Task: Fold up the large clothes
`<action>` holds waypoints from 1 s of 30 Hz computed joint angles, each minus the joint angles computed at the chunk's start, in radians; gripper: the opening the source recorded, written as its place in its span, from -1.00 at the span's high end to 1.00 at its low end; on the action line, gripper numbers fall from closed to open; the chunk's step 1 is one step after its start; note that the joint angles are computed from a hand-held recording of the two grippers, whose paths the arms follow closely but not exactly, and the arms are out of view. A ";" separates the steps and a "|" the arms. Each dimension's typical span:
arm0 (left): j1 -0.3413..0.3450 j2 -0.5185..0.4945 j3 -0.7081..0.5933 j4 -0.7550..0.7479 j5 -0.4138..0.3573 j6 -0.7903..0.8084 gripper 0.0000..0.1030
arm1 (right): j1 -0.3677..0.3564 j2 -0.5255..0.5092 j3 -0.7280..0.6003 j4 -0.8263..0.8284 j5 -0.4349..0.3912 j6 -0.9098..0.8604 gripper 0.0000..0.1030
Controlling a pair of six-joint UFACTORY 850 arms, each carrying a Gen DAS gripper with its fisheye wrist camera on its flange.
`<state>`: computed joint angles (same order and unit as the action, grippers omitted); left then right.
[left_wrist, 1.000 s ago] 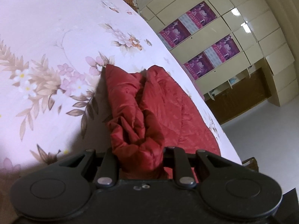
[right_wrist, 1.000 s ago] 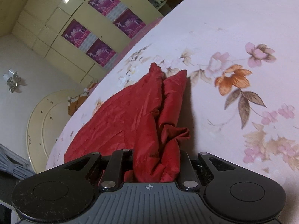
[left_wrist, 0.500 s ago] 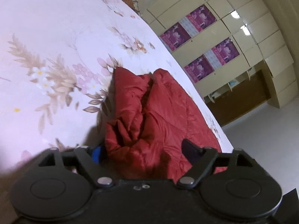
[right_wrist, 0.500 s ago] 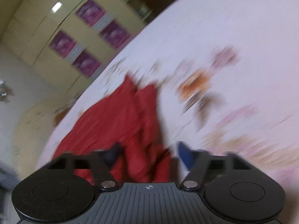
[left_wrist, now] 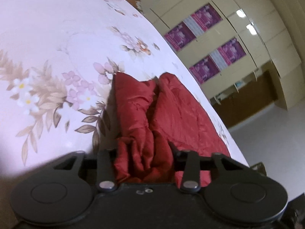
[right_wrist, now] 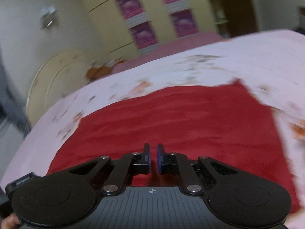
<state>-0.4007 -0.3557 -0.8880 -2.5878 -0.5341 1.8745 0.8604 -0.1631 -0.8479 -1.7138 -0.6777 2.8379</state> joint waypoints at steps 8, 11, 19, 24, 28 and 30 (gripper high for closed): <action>-0.001 0.034 0.012 0.020 -0.025 0.087 0.57 | -0.065 -0.154 -0.094 0.007 0.160 -0.057 0.91; -0.019 0.077 0.024 -0.018 -0.057 0.230 0.57 | -0.071 -0.155 -0.087 -0.018 0.165 -0.002 0.94; -0.043 0.112 0.004 0.002 0.017 0.297 0.57 | -0.025 0.014 0.012 0.042 0.108 0.005 0.92; -0.061 0.133 0.007 -0.011 0.024 0.350 0.57 | 0.032 0.078 0.066 0.088 0.155 -0.015 0.92; -0.089 0.156 0.005 -0.026 0.026 0.399 0.57 | 0.017 0.007 0.056 0.040 0.245 0.054 0.93; -0.116 0.174 0.008 -0.071 0.026 0.473 0.57 | 0.009 -0.013 0.057 -0.020 0.243 0.101 0.96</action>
<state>-0.5169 -0.1819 -0.8804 -2.6590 -0.5078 2.3471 0.8692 -0.1762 -0.7911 -1.7337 -0.4346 2.9387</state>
